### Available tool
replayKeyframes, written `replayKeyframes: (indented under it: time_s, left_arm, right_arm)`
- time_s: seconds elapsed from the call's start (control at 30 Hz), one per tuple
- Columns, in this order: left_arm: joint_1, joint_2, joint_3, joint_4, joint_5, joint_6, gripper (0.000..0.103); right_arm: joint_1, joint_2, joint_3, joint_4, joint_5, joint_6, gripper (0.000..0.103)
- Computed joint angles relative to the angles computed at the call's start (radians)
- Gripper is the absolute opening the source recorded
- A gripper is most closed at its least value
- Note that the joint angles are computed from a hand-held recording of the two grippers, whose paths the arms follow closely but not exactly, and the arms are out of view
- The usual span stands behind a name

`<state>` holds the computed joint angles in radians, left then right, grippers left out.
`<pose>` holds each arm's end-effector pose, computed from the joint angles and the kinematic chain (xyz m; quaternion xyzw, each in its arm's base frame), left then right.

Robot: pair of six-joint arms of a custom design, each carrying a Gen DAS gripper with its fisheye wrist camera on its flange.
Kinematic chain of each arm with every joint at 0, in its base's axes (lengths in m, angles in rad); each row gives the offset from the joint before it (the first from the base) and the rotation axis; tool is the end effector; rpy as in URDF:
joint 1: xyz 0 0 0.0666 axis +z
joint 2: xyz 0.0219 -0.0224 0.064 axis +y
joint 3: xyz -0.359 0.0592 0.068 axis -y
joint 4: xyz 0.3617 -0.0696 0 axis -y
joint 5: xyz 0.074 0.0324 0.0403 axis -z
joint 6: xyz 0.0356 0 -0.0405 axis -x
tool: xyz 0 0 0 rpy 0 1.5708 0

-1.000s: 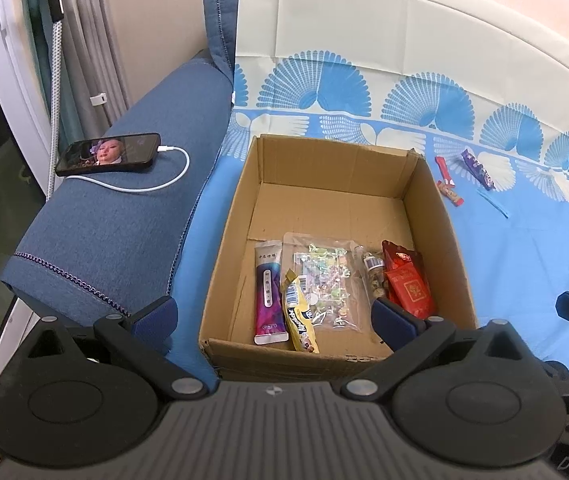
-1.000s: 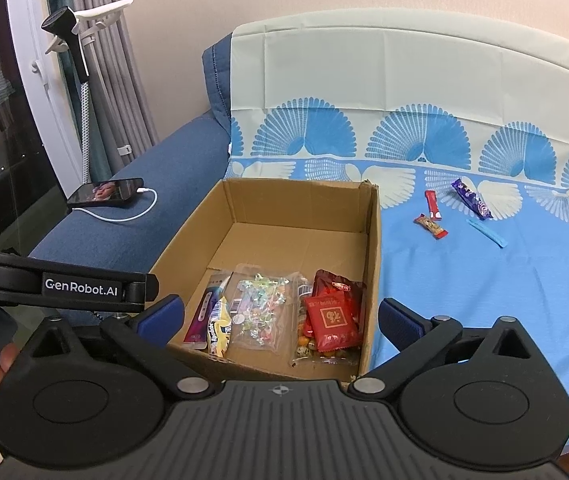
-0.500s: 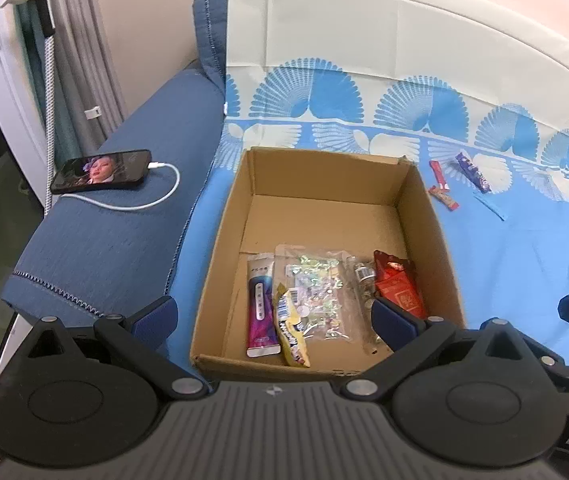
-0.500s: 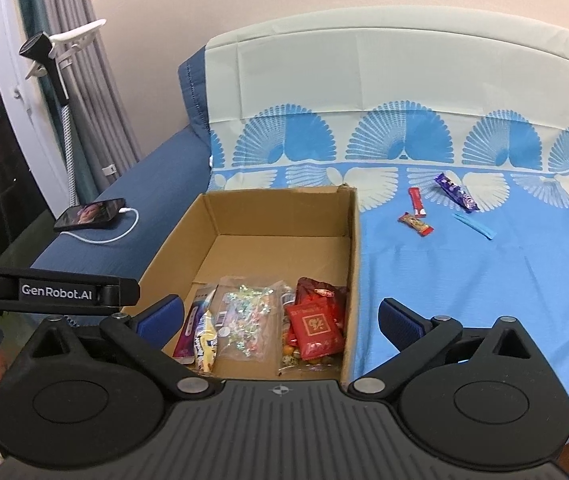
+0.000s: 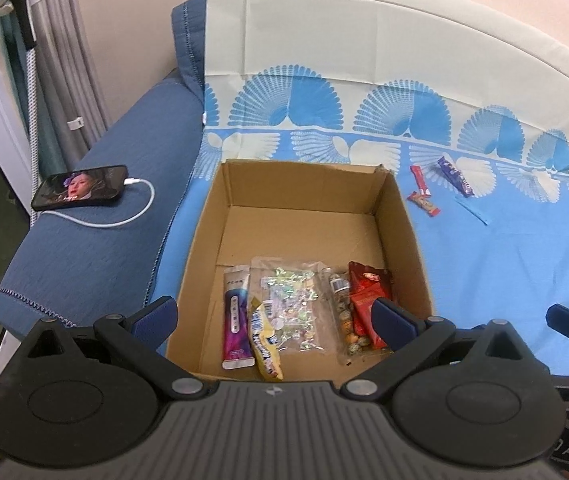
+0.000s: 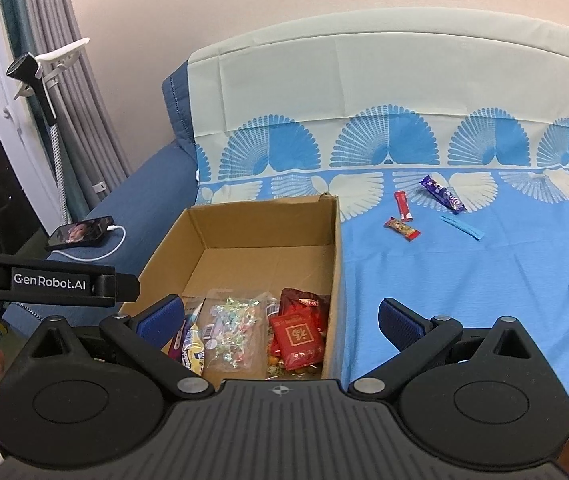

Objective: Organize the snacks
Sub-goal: 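Lift both tools out of the box and move back toward the remaining candy, then grasp the red stick pack with left tool while right tool grasps the blue ice-pop stick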

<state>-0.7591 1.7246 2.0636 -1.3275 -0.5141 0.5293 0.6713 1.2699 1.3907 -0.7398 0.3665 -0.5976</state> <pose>0.4055 -0.3612 0.5074 0.0337 0.9287 0.0280 0.3682 0.3423 0.2551 0.4748 0.0512 0.8765 0.1366 0.4588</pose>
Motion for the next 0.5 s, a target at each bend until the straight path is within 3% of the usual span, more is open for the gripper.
replayKeyframes:
  time_s: [0.3, 0.43, 0.5]
  left_arm:
    - [-0.022, 0.094, 0.150, -0.036, 0.030, -0.021, 0.103]
    - [-0.030, 0.185, 0.300, -0.083, 0.059, -0.049, 0.103]
    - [-0.030, 0.267, 0.444, -0.137, 0.085, -0.065, 0.103]
  right_arm:
    - [-0.037, -0.036, -0.033, 0.010, 0.002, -0.007, 0.103]
    - [-0.076, -0.060, -0.058, 0.015, 0.004, 0.002, 0.103]
    - [-0.104, -0.073, -0.071, 0.016, 0.004, 0.012, 0.103]
